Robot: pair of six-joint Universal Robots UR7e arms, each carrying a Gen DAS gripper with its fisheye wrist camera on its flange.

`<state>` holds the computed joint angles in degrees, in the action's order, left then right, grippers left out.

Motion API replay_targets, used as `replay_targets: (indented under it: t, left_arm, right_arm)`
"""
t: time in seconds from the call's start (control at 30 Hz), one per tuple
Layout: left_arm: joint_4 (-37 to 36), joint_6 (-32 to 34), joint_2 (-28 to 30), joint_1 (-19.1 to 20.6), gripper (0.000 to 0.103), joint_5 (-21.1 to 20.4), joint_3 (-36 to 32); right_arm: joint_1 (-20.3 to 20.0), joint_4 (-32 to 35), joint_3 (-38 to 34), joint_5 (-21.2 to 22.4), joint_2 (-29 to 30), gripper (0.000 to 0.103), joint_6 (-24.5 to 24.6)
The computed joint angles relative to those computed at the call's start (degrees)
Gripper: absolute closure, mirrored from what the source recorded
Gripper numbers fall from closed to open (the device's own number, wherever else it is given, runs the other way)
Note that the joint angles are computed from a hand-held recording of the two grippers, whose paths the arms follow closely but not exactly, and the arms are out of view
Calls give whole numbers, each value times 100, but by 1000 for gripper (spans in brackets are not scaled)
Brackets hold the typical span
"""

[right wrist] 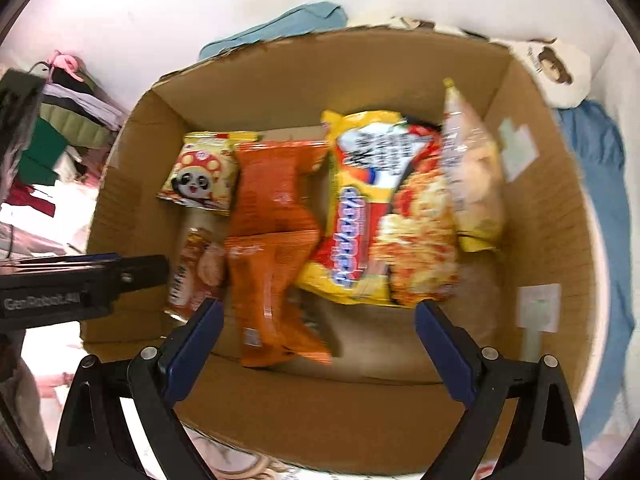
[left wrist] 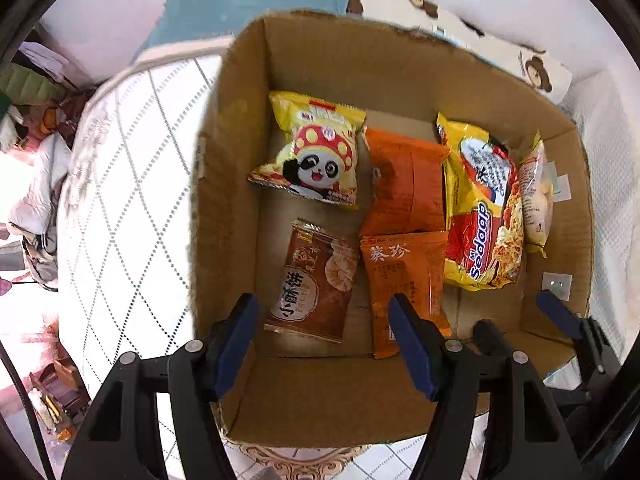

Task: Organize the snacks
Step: 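Carry both packets into the box and open both tools, then grasp the clear bread bag with left tool while right tool grasps the watermelon candy bag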

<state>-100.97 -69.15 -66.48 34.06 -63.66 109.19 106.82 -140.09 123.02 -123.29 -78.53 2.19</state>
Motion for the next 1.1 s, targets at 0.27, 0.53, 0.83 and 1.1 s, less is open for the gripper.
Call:
replay_targets:
  t: [0.27, 0.53, 0.83, 1.1]
  left_arm:
    - [29, -576, -257, -678, 37, 540, 365]
    - [124, -871, -291, -1124, 37, 869, 450]
    - [356, -1189, -447, -1654, 37, 1070, 467]
    - [764, -1872, -878, -2167, 37, 1173, 707]
  right_arm:
    - [131, -63, 257, -317, -563, 5, -133]
    - [555, -87, 407, -655, -1051, 5, -157]
    - [900, 140, 527, -694, -1617, 5, 49]
    - [1163, 570, 713, -486, -2202, 5, 476]
